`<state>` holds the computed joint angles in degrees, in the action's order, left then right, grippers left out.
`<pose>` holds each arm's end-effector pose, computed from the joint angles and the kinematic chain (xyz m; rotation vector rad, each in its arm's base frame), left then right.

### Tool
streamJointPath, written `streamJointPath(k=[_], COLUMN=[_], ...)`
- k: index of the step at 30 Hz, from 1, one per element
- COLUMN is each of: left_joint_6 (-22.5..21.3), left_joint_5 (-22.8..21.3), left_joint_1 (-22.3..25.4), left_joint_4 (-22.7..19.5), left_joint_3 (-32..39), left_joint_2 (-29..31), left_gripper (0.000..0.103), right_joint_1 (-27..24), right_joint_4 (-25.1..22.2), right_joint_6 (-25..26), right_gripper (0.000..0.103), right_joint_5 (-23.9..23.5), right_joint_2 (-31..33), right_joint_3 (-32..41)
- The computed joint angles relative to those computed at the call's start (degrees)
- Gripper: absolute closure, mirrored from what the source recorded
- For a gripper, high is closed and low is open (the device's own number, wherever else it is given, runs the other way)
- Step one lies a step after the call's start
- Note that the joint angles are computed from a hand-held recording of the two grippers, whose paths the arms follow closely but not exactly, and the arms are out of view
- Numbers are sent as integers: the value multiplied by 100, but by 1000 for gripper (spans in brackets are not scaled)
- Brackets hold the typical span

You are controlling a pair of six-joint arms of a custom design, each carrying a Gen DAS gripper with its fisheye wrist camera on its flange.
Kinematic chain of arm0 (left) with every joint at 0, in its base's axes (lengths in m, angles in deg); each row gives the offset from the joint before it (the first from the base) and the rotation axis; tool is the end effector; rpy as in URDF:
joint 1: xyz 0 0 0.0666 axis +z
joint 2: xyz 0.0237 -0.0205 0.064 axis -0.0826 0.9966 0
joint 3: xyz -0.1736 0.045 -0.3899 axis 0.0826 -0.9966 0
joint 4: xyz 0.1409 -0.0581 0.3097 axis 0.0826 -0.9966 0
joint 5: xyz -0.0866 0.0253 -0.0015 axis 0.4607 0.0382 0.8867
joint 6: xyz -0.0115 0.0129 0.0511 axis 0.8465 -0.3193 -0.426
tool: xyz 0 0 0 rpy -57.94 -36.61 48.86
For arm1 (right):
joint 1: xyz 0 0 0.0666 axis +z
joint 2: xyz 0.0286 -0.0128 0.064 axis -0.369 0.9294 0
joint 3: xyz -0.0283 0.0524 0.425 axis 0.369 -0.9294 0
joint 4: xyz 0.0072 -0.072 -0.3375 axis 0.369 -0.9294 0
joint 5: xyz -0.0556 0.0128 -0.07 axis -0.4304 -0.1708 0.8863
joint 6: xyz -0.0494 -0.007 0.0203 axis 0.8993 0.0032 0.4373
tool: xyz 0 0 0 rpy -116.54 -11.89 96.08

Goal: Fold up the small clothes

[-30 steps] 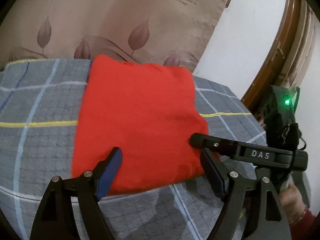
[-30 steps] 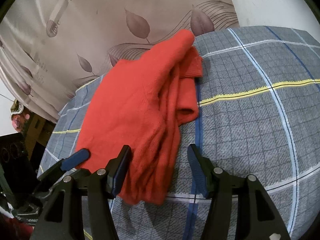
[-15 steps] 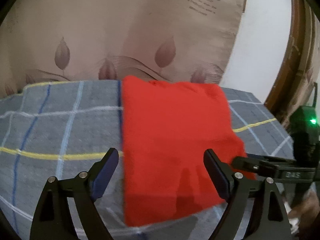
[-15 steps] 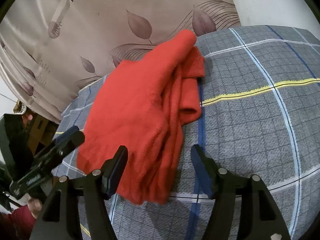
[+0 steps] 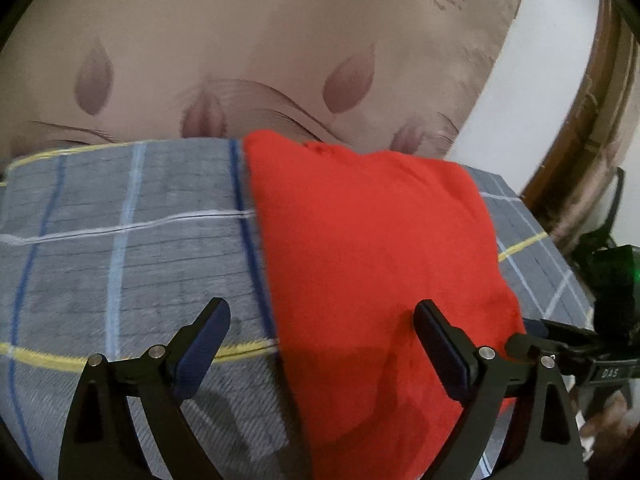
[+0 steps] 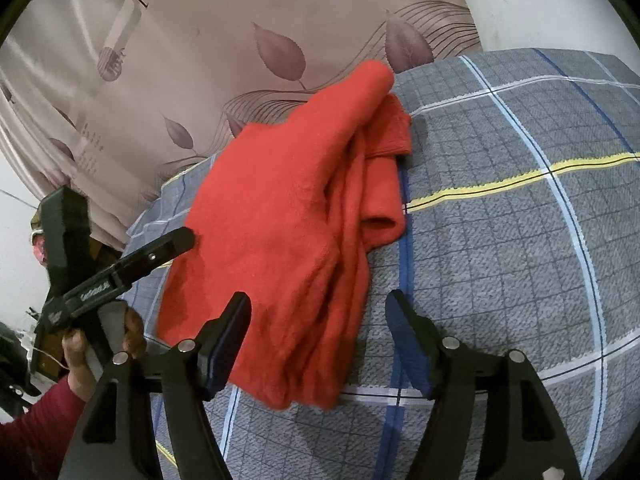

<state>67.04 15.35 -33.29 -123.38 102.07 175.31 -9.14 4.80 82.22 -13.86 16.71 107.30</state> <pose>0.5051 -0.2700 0.4162 -0.0891 2.3585 -0.3511 0.5147 0.1337 0.4361 -0.4032 2.5075 0.8521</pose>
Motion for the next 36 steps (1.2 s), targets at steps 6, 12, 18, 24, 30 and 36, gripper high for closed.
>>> streamJointPath(k=[6, 12, 18, 24, 30, 36], left_joint_6=[-246, -304, 487, 306, 139, -12], left_joint_5=[774, 1836, 3107, 3357, 3351, 3228], left_joint_1=[215, 444, 859, 940, 918, 888], left_joint_4=[-152, -30, 1125, 865, 948, 1075], left_joint_3=[403, 570, 84, 452, 393, 231], left_joint_2=[299, 533, 508, 739, 721, 645], left_gripper=[10, 10, 15, 24, 23, 23], right_joint_1=[-30, -5, -23, -8, -17, -164], right_joint_4=[69, 76, 122, 142, 202, 185], right_joint_6=[-74, -53, -118, -106, -217, -541], right_gripper=[31, 28, 26, 24, 21, 20], right_joint_5=[-85, -60, -135, -90, -63, -231], right_joint_2=[-17, -34, -37, -47, -72, 65], right_joint_3=[-53, -67, -90, -105, -129, 114])
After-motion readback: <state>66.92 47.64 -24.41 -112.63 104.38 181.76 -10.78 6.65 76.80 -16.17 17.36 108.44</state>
